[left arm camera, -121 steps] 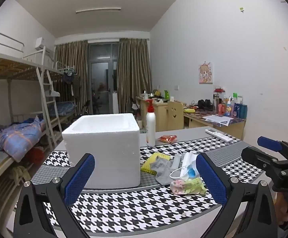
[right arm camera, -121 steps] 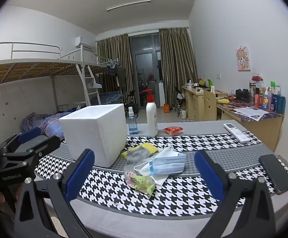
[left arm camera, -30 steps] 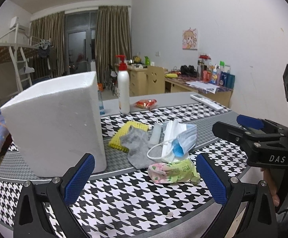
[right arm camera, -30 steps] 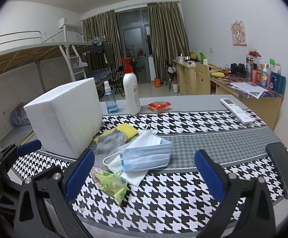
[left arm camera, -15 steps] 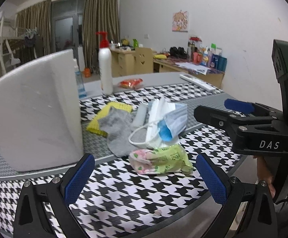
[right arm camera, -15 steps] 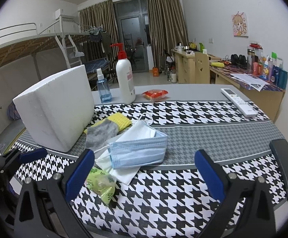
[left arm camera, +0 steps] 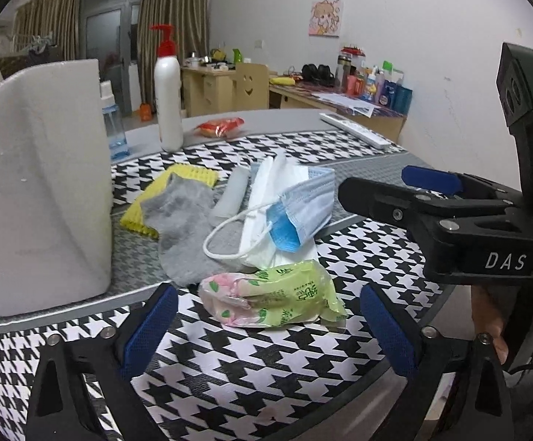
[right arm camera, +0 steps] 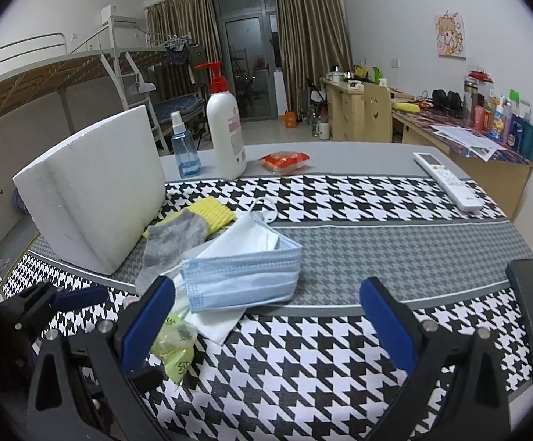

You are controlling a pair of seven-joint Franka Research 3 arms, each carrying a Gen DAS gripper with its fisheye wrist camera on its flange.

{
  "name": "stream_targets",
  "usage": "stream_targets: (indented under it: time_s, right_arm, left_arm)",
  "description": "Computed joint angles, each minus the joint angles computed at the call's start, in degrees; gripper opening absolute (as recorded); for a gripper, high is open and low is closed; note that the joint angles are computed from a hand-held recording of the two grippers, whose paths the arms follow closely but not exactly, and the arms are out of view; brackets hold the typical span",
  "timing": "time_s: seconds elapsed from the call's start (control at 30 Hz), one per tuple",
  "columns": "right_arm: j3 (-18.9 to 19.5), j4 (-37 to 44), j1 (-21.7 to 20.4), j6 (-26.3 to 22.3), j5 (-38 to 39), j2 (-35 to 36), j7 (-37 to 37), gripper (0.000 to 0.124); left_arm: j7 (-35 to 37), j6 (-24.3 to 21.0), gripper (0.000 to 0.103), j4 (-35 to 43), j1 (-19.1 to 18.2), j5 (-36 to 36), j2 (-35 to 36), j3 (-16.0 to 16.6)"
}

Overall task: Organize soft objects
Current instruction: 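Move the left tool toward the green wet-wipe pack while the right tool approaches the blue mask, then close the left tool on the wet-wipe pack while the right tool grasps the blue mask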

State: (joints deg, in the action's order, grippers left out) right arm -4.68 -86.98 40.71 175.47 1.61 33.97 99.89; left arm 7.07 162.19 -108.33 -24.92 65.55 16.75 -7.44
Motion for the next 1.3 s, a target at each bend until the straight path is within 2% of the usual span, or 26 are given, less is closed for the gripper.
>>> stream_targets:
  time_s: [0.2, 0.57, 0.63, 0.83, 1.03, 1.3]
  right_arm:
    - [2.5, 1.6, -2.1, -1.5, 1.4, 1.0, -1.4, 0.102]
    - [3.5, 4.7, -2.7, -4.0, 1.5, 2.8, -2.5, 0.102]
    - [4.1, 5.4, -3.1, -4.6, 1.8, 3.2, -2.9, 0.102]
    - [4.9, 7.7, -3.7, -7.2, 2.0, 4.6, -3.0, 0.102]
    - [6.6, 9.1, -5.2, -7.6, 3.4, 5.4, -4.0, 0.102]
    - [7.7, 14.3, -6.2, -12.1, 5.2, 8.2, -4.4, 0.091]
  left_arm:
    - [3.3, 1.3, 0.086, 0.7, 0.4, -3.0, 1.2, -0.1]
    - [4.6, -1.7, 0.085, 2.4, -0.7, -4.2, 2.1, 0.7]
    - [5.8, -1.3, 0.085, 2.6, -0.4, -5.3, 2.5, 0.3]
    - [7.5, -0.6, 0.075, 2.7, -0.8, -6.4, 2.8, 0.7]
    - [7.1, 0.2, 0.074, 1.9, -0.9, -6.3, 2.3, 1.1]
    - [6.1, 1.7, 0.074, 0.9, -0.9, -4.8, 1.4, 1.3]
